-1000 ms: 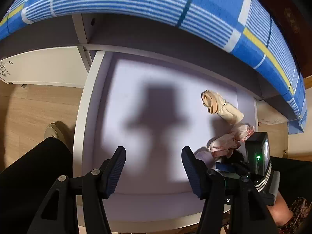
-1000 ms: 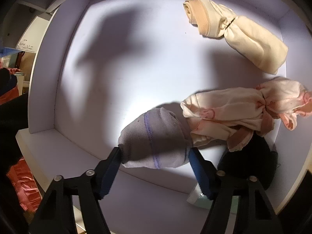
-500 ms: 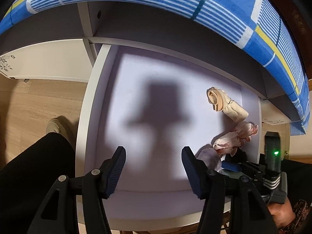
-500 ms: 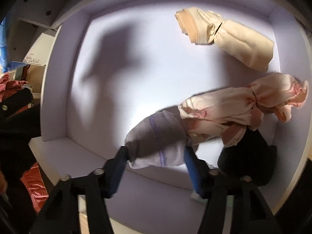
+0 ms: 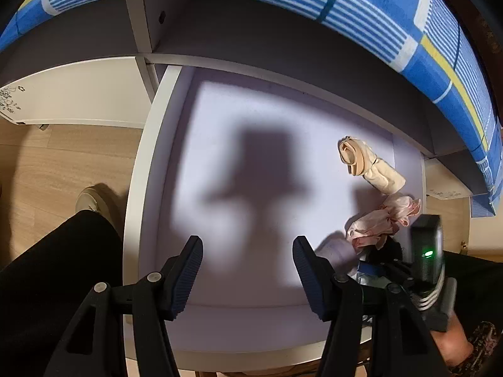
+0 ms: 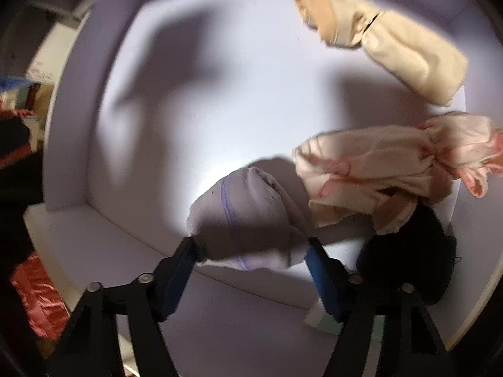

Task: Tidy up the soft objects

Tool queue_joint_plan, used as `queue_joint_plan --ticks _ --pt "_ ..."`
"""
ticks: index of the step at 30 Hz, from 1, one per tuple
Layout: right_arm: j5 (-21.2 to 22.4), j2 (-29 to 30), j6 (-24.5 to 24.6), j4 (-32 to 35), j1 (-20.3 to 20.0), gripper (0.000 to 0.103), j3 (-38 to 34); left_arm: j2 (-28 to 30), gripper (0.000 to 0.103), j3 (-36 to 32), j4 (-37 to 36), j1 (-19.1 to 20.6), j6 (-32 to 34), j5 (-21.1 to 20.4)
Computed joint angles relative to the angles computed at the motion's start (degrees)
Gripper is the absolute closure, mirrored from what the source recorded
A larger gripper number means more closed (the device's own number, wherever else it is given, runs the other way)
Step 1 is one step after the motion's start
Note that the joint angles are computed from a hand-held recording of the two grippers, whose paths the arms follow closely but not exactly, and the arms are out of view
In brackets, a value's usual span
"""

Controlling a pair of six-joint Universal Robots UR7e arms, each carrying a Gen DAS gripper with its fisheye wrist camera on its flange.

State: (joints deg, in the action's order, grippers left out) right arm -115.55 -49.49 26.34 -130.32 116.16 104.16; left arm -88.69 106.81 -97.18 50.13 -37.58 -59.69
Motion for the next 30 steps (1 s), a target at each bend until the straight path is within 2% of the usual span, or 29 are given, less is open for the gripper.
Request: queue_joint_plan --ticks 7,8,9,13,14,15,16,17,18,20,23,27,30 --pt "1.8 -3.5 0.8 -3.8 0.6 0.045 1.7 0.3 0.043 -0.2 0.9 0.2 -0.1 0.4" --pt "2.2 -4.1 1.1 -4.0 0.7 0.074 2.0 0.3 0.043 -0.2 1.0 0.3 -0.1 0.4" --pt "3.1 -4.9 1.0 -4.2 0.5 0.097 2.4 0.3 0.043 -0.3 1.0 0.4 -0.2 0.3" --pt "4.4 -6.9 -0.7 -4.5 0.7 0.095 2.9 0.4 0.043 -0.4 1.4 0.5 -0.6 0.2" --pt "3.3 -6.8 -1.6 -5.4 1.1 0.091 3.0 0.3 0.043 -0.4 1.4 0.4 -0.6 0.1" --pt "2.2 -6.6 -2.6 -6.3 1.6 0.065 2.9 0.3 0.043 -0.4 1.3 0.4 -0.6 0.1" --pt "1.7 -6.6 -2.9 -6.1 1.7 0.044 2.7 0.1 0.043 -0.3 1.1 0.3 -0.6 0.1" --pt "1.3 -5.9 -2.1 -5.2 2.2 0.011 1.6 0.0 0.043 -0.3 1.0 0.2 -0.5 0.1" --pt "1.4 -5.5 -1.6 -5.1 2.4 0.006 1.2 -0.1 0.043 -0.2 0.9 0.2 -0.5 0.2" --pt "3.4 -4.2 -1.2 -6.1 2.2 0.007 0.6 -0.2 0.043 -0.4 1.0 0.1 -1.0 0.7" --pt "4.4 0.1 7.2 -4.8 1.5 0.007 -2.1 -0.4 0.043 -0.5 1.3 0.1 -1.9 1.6" --pt "10.3 2.3 17.7 -6.5 -1.0 0.01 -2.2 -1.1 0.043 -0.5 0.6 0.5 -2.6 1.2" --pt "11.0 3.7 21.5 -7.8 -1.5 0.015 -2.8 -1.3 0.043 -0.7 0.4 0.9 -2.7 1.0"
